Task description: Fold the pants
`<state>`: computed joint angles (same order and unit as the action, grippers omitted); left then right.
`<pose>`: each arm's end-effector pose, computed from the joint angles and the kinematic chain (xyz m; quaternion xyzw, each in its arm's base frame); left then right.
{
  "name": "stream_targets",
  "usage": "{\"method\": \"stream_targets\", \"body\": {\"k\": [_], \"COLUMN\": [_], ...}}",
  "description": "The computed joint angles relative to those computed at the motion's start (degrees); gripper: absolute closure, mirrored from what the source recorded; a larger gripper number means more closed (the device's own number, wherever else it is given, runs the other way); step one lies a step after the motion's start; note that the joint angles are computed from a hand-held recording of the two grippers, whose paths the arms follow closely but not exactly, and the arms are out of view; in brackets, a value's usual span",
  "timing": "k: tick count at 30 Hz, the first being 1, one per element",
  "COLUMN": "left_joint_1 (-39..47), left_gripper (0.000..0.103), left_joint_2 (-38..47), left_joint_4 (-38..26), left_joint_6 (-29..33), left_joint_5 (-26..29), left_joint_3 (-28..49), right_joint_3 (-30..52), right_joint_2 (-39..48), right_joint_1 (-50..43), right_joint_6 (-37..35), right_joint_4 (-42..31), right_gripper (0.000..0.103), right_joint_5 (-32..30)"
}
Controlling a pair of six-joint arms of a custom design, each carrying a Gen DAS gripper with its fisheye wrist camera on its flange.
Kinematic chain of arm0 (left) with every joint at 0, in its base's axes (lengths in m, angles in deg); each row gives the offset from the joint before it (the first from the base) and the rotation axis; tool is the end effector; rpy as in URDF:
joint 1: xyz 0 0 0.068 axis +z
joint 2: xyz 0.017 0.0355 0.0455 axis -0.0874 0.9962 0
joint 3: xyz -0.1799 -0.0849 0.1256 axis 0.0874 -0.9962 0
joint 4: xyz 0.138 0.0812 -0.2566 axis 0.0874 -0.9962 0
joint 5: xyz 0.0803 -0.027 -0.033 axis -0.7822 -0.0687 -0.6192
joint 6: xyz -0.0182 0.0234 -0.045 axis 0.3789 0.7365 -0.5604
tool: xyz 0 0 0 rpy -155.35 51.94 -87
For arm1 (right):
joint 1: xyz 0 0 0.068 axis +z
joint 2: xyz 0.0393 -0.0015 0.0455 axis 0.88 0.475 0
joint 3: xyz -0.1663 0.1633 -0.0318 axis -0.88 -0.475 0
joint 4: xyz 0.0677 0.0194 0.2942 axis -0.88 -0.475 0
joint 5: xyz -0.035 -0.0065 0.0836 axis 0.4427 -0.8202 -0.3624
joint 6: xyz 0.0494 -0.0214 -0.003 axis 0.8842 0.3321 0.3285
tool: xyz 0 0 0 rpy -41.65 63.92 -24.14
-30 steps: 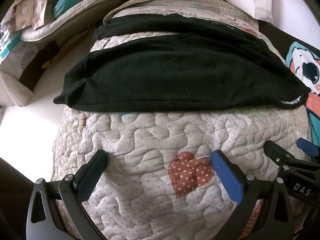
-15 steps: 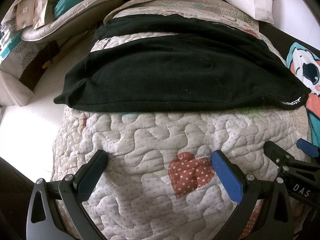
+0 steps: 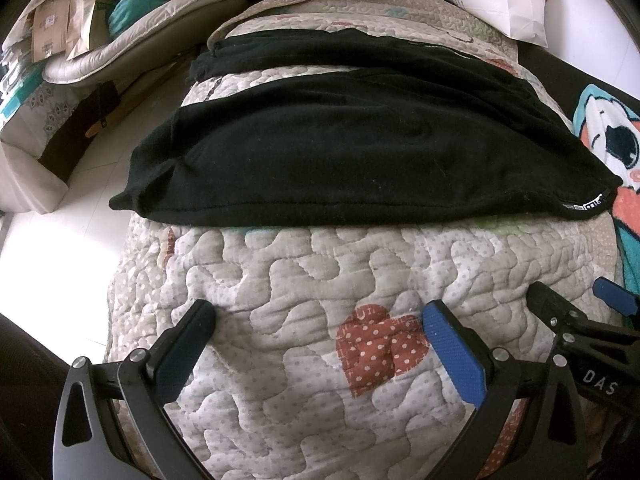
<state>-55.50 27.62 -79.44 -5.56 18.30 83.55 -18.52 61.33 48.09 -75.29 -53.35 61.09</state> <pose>0.1606 -0.1702 0.1849 -0.1530 0.9542 0.0135 0.2567 0.2195 -0.0476 0.2321 -0.1202 0.9654 -0.0082 0.2314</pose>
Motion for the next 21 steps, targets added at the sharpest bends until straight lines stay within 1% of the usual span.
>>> {"method": "stream_targets", "body": {"k": [3,7,12,18,21], "left_joint_1": [0.2,-0.8,-2.6,-3.8,-4.2], "left_gripper": [0.0,0.0,0.0,0.0,0.0], "left_joint_2": [0.0,0.0,0.8,2.5,2.6], "left_joint_4": [-0.8,-2.2,-3.2,-3.3,-3.6], "left_joint_6": [0.0,-0.8,0.0,1.1,1.1], "left_joint_5": [-0.6,-3.4,-7.1,-9.7,-10.2], "left_joint_3": [0.8,1.5,3.0,4.3,4.7], "right_joint_3": [0.0,-0.2,-0.2,-0.4,1.2], "right_joint_2": [0.2,0.0,0.0,-0.2,1.3], "right_joint_1": [0.0,-0.1,-0.1,-0.1,0.6], "right_joint_6": [0.1,0.0,-0.1,0.0,-0.3], "right_joint_4": [0.3,0.5,0.7,0.9,0.1], "right_gripper": [0.0,0.0,0.0,0.0,0.0], "right_joint_5": [0.0,0.0,0.0,0.1,1.0]}}
